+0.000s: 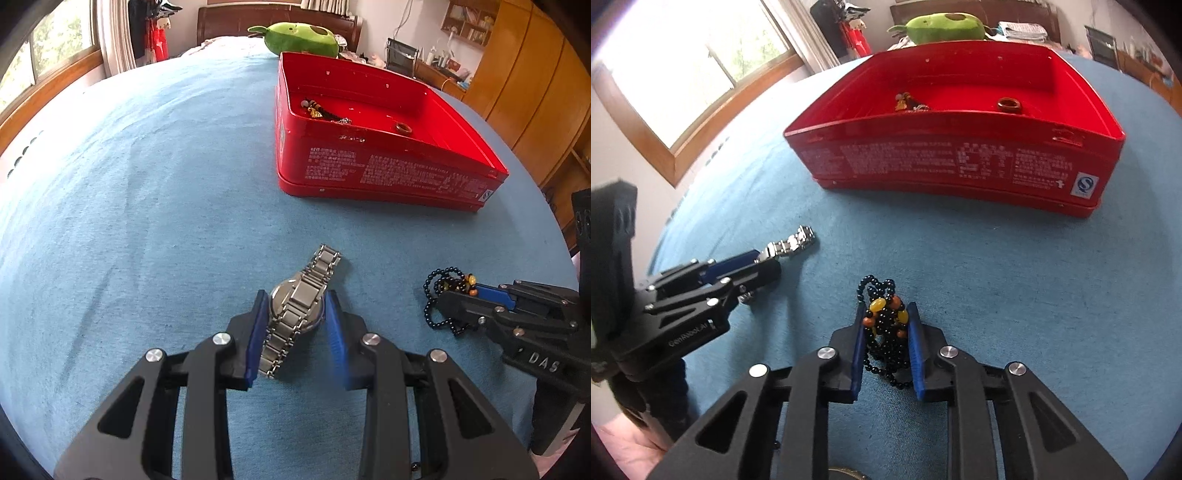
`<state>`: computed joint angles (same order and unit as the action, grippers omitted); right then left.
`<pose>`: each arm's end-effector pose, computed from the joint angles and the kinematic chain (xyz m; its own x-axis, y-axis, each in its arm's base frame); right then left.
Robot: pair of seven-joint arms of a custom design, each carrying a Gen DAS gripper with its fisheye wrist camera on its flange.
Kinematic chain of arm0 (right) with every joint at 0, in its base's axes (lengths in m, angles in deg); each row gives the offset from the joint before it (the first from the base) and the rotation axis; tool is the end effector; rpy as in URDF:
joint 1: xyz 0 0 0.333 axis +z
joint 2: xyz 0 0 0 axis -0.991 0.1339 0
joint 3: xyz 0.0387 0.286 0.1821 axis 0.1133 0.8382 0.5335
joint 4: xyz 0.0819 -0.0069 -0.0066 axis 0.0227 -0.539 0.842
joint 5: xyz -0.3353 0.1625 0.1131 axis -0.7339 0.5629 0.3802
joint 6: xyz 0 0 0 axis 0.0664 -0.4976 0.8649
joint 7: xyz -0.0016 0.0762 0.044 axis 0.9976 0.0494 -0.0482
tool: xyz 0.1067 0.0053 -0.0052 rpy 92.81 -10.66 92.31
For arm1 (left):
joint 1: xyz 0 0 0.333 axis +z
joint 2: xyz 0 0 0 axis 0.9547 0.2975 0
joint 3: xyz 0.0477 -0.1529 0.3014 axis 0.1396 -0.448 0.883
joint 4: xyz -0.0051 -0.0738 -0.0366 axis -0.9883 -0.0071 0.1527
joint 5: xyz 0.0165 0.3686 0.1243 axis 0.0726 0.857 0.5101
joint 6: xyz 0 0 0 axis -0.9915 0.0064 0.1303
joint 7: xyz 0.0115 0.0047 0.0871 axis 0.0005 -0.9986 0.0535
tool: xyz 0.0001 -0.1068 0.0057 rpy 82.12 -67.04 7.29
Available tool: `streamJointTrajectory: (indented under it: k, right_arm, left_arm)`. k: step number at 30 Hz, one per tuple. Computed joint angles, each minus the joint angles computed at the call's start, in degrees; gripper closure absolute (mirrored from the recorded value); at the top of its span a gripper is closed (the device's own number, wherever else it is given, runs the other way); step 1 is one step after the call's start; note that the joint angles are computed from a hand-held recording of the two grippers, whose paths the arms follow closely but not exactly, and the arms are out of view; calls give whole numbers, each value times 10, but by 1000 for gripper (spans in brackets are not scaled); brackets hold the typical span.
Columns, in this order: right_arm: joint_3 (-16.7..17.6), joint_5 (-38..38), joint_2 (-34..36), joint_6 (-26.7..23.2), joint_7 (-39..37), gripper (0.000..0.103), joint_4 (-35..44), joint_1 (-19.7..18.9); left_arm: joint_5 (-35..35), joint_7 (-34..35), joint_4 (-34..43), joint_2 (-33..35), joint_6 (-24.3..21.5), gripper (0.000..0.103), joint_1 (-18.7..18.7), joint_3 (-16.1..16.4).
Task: Organize jewelry
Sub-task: 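Carry the watch in left tool and the necklace in right tool over the red box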
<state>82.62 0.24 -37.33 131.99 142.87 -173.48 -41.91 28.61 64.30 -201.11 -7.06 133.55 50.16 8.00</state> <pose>0.5015 0.3930 0.3488 0.1127 -0.9308 -0.3476 -0.8820 0.0673 -0.4664 0.5288 -0.3730 0.3587 -0.3001 -0.9462 0.1211 -0.8269 0.1948 -0.5276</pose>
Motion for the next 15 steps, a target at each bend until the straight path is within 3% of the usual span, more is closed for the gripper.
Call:
streamJointTrajectory:
  k: [4,7,13,15]
  right_arm:
    - [1,7,-20,30,-4,83,-24,-2]
    - [-18,6,-36,41,0,83,-39,13]
    - [-68,-24,-54,34,27,83,-44,51]
    - [-67,-34,-56,26,35,83,-39,47]
  left_arm:
    - [-2,-1,-8,-7,9,73,2,0]
    - [-3,-3,-16,-17,17,73,4,0]
    - [10,-12,-17,-33,16,73,0,5]
    - [4,-5,-15,-37,15,73,6,-3]
